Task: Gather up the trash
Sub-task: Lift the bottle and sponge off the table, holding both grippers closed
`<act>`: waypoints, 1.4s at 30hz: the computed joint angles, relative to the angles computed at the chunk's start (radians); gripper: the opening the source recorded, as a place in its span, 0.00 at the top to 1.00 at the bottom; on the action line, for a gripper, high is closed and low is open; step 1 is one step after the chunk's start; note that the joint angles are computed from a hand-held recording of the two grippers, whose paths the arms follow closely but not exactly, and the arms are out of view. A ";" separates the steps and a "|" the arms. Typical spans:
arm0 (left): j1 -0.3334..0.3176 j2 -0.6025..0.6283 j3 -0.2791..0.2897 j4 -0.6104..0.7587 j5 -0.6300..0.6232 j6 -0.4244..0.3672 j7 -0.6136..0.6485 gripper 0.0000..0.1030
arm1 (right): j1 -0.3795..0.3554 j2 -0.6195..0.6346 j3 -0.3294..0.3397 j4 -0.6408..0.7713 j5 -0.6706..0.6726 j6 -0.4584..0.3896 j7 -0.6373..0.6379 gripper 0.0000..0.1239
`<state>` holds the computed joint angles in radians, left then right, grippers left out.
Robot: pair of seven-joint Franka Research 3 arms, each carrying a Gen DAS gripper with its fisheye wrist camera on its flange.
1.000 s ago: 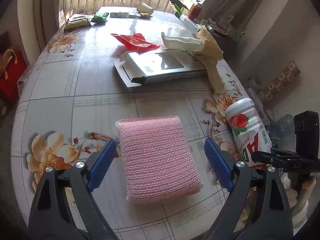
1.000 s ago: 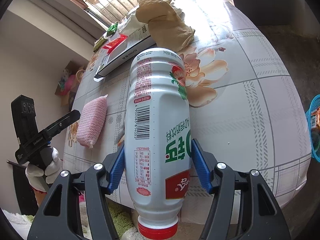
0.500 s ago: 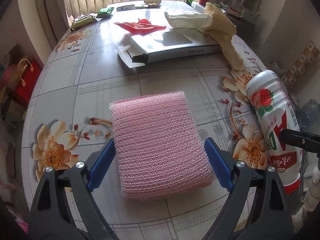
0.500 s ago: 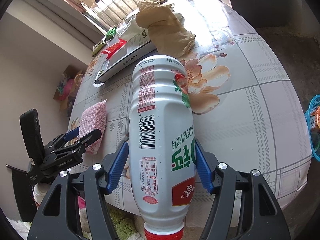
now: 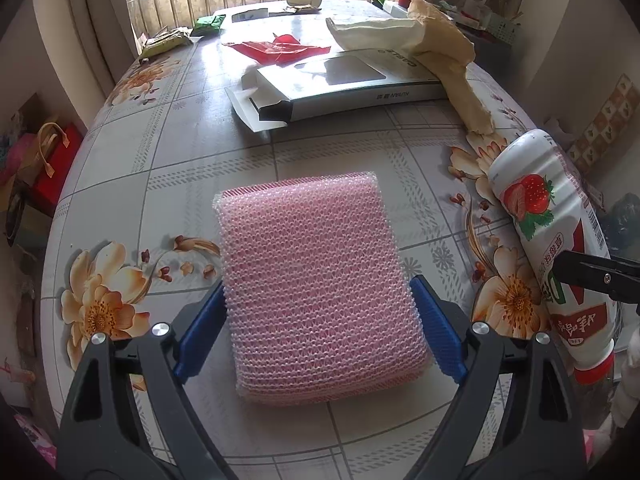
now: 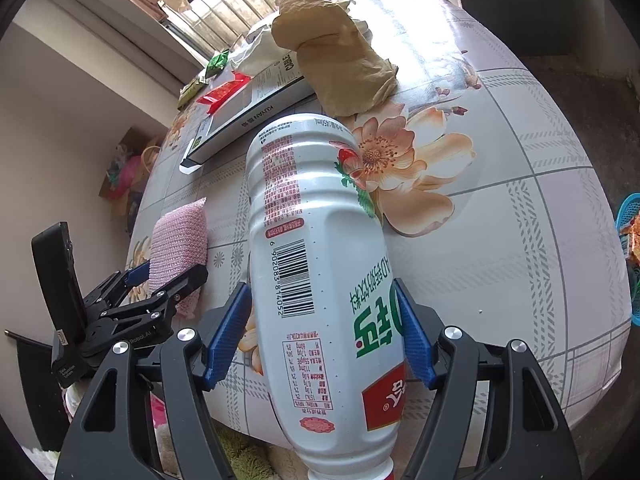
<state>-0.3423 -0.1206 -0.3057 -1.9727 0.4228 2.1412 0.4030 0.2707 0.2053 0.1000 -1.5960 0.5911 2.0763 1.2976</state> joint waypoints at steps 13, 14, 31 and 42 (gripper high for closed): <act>-0.004 0.000 -0.005 0.003 0.033 -0.014 -0.008 0.21 | 0.015 -0.022 0.000 -0.029 -0.034 0.034 -0.012 0.50; -0.004 -0.001 -0.005 0.003 0.036 -0.016 -0.011 0.21 | 0.015 -0.021 0.001 -0.029 -0.033 0.036 -0.012 0.50; -0.009 -0.007 -0.015 0.010 0.082 -0.045 -0.021 0.22 | 0.004 -0.032 0.000 -0.045 0.027 0.041 -0.018 0.51; -0.014 -0.013 -0.015 0.005 0.087 -0.043 -0.022 0.23 | -0.004 -0.024 -0.003 -0.043 0.050 0.030 0.005 0.51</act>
<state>-0.3563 -0.1335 -0.3210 -1.9681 0.5094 2.0982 0.3812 0.2671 0.1817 0.0968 -1.6388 0.6406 2.1060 1.3024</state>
